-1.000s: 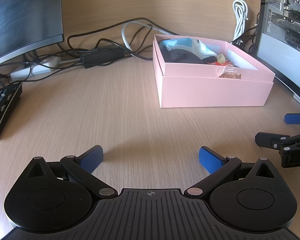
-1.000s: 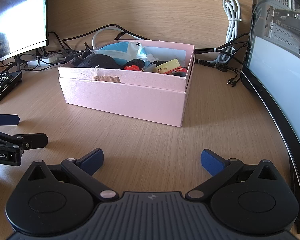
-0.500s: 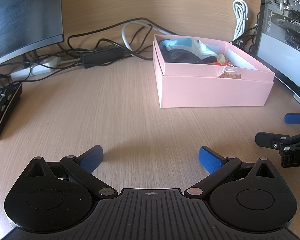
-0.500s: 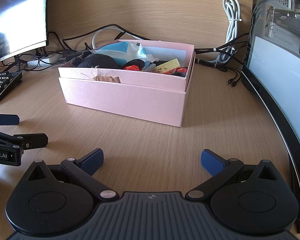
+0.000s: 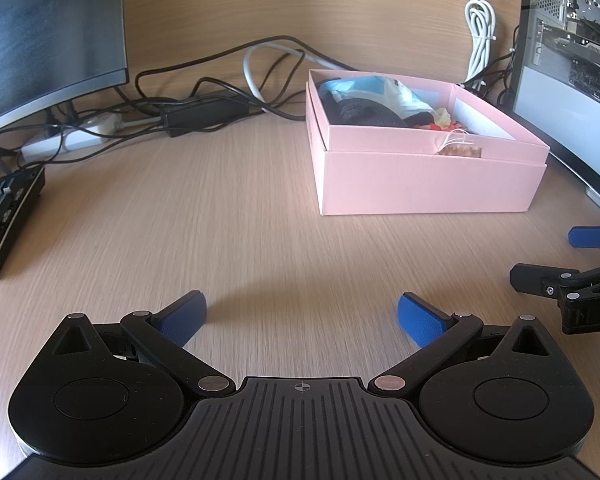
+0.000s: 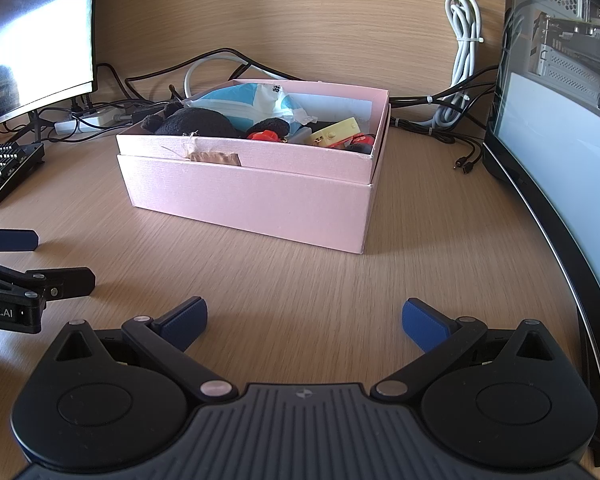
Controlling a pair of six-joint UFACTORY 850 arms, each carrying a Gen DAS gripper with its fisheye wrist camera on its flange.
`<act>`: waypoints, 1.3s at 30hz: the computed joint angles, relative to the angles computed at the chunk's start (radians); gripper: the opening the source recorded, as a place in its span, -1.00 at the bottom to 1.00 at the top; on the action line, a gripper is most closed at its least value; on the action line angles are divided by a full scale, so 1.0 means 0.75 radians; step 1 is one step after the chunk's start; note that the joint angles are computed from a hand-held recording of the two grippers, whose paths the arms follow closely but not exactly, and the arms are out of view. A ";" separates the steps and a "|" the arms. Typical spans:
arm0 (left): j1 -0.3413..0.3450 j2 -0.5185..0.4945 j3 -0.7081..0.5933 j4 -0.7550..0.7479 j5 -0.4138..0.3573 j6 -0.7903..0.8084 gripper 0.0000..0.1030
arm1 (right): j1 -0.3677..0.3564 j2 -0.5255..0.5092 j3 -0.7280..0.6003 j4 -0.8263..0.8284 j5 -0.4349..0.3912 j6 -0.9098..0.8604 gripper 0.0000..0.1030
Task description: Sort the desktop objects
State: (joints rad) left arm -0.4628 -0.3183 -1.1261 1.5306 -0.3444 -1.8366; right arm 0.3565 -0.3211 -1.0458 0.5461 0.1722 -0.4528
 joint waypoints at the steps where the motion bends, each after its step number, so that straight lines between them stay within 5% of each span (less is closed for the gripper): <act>1: 0.000 0.000 0.000 0.001 0.000 -0.001 1.00 | 0.000 0.000 0.000 0.001 0.000 -0.001 1.00; 39: 0.007 0.001 0.000 -0.012 0.014 0.027 1.00 | 0.001 0.000 0.000 0.008 0.000 -0.007 1.00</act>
State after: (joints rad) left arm -0.4572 -0.3176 -1.1265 1.5214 -0.3342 -1.8165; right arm 0.3570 -0.3209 -1.0461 0.5521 0.1719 -0.4582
